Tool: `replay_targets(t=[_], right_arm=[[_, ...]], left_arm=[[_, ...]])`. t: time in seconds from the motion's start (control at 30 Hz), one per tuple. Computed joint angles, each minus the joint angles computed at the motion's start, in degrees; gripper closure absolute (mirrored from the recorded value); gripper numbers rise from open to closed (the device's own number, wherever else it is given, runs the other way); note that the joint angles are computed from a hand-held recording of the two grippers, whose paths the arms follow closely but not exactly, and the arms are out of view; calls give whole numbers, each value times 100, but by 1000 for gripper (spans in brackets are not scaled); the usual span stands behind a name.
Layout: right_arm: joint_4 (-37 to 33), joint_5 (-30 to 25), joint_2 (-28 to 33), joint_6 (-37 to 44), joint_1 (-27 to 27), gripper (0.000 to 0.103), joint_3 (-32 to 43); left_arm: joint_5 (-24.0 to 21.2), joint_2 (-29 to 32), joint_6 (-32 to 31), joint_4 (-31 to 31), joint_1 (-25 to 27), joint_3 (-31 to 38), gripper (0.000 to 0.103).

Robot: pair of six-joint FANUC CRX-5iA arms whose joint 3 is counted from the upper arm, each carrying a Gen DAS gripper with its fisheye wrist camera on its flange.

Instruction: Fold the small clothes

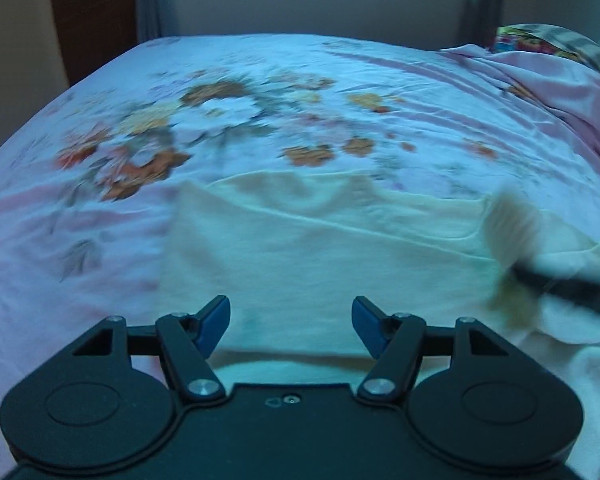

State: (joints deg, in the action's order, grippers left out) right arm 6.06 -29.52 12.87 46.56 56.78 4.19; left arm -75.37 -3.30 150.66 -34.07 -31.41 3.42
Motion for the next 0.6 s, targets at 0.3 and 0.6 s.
replay_targets(t=[0.3,0.6], right_arm=[[519,307,-496,-513,-147,61,-716],[1604,299,-1005,-1529,-511,61,-1528]], left_arm=[[1722,-309,-426,1652,787,-730,25],[2524,83,-581,2608,1039,-1005,72]])
